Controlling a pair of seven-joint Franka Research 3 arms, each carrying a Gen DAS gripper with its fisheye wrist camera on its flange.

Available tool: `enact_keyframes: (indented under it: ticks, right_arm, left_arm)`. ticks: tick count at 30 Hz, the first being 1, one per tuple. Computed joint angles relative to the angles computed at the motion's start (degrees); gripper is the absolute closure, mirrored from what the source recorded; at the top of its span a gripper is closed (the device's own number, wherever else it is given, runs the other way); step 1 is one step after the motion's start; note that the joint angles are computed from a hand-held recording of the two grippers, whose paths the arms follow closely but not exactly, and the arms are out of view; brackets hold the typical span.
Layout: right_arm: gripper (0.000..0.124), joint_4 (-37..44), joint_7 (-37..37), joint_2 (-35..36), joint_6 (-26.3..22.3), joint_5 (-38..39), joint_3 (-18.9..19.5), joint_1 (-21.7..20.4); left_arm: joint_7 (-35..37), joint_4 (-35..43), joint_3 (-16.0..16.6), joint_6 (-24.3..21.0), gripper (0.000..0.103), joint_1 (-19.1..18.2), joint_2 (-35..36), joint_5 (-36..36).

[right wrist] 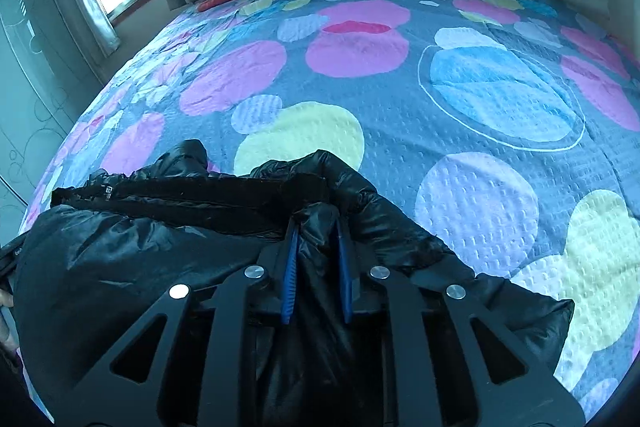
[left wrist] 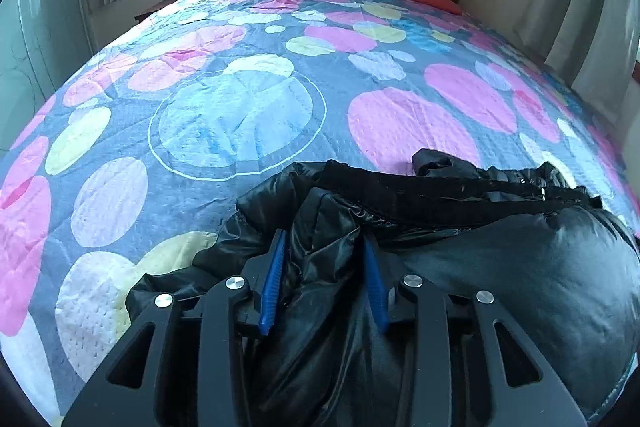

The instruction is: Fold large clothes

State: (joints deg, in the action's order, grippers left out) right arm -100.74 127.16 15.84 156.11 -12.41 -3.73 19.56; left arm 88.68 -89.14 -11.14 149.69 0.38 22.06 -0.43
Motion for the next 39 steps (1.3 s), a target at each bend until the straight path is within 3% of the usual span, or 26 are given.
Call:
enact_keyframes:
  ticks: [3, 6, 10, 14, 19, 23, 31, 36, 39]
  right_arm:
    - [0.101, 0.26, -1.12, -0.35, -0.8, 1.16, 0.5, -0.46]
    - [0.079, -0.09, 0.75, -2.23, -2.87, -0.65, -0.05, 0.21]
    - [0.076, -2.83, 12.05, -7.18, -1.28, -12.21, -1.01, 2.43]
    - [0.077, -2.99, 14.4, -7.48, 2.88, -13.7, 2.7, 2.39]
    - [0.077, 3.53, 8.19, -1.29, 0.25, -12.28, 4.38, 5.27]
    - [0.075, 7.14, 6.39, 2.65, -4.05, -12.04, 2.93, 7.63]
    - [0.074, 6.28, 10.59, 5.15, -0.96, -15.16, -1.14, 10.59]
    - [0.074, 7.83, 8.81, 5.21, -3.16, -13.95, -0.63, 10.4]
    - [0.071, 3.64, 12.58, -0.03, -0.87, -15.86, -1.67, 10.92]
  left_arm:
    - [0.94, 0.67, -0.7, -2.66, 0.064, 0.98, -0.77, -1.96]
    - [0.56, -0.7, -0.79, -4.39, 0.06, 2.0, -3.36, -5.07]
    - [3.01, -7.23, -1.96, 1.7, 0.06, 3.61, -9.96, -13.65]
    - [11.5, -11.87, -3.96, 4.49, 0.06, 2.15, -13.96, -24.76]
    - [6.14, -10.92, -2.28, 3.25, 0.06, -2.99, -10.55, -19.94]
    - [3.94, -11.4, -2.38, 7.12, 0.06, -3.73, -7.99, -16.2]
    - [-1.72, -14.13, -1.96, 13.78, 0.06, -4.81, -6.63, -6.98]
    - [-3.35, -12.67, -2.64, 9.72, 0.06, -3.86, -7.31, -4.84]
    - [0.43, -14.05, -4.53, 7.03, 0.06, -1.01, -10.89, -13.06]
